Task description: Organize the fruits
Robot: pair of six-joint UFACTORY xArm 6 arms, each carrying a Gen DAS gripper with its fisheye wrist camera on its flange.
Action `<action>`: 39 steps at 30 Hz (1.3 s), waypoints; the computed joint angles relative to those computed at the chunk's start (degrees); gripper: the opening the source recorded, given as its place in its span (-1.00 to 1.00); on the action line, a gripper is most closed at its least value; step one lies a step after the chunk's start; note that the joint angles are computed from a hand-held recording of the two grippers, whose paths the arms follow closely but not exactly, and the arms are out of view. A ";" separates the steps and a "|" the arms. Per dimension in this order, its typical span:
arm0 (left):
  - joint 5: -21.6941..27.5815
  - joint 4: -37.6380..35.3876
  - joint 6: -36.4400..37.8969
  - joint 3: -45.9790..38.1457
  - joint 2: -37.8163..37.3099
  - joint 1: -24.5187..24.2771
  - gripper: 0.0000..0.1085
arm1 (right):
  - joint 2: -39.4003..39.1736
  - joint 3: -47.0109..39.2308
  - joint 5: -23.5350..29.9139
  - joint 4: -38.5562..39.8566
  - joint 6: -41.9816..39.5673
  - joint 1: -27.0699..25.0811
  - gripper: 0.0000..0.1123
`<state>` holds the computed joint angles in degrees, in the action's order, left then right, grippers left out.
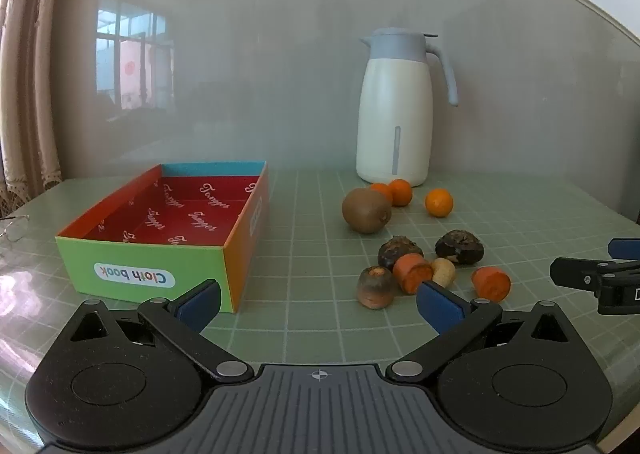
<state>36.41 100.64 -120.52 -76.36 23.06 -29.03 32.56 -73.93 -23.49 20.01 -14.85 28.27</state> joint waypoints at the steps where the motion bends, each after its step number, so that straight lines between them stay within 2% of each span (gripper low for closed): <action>1: -0.03 -0.10 0.09 -0.02 0.01 0.00 0.90 | 0.15 -0.21 0.09 -0.12 0.06 -0.05 0.83; 4: 0.06 -0.14 0.10 0.04 -0.06 -0.13 0.90 | 0.64 -0.65 -0.74 1.31 -1.59 0.30 0.83; 13: 1.33 -0.93 0.25 0.52 -0.41 -1.30 0.90 | 0.33 -0.13 -1.07 -0.47 0.23 -0.03 0.83; 15: -0.42 -0.74 0.42 -0.19 0.08 -0.04 0.90 | 0.20 -0.02 -1.11 -0.36 0.20 -0.02 0.83; 39: -0.22 -1.03 0.63 -0.50 0.28 -0.17 0.90 | -0.05 0.43 -1.21 -1.02 0.65 -0.20 0.83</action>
<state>36.19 99.61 -119.89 -76.86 23.34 -29.19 32.50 -73.50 -24.70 18.99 -14.20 28.07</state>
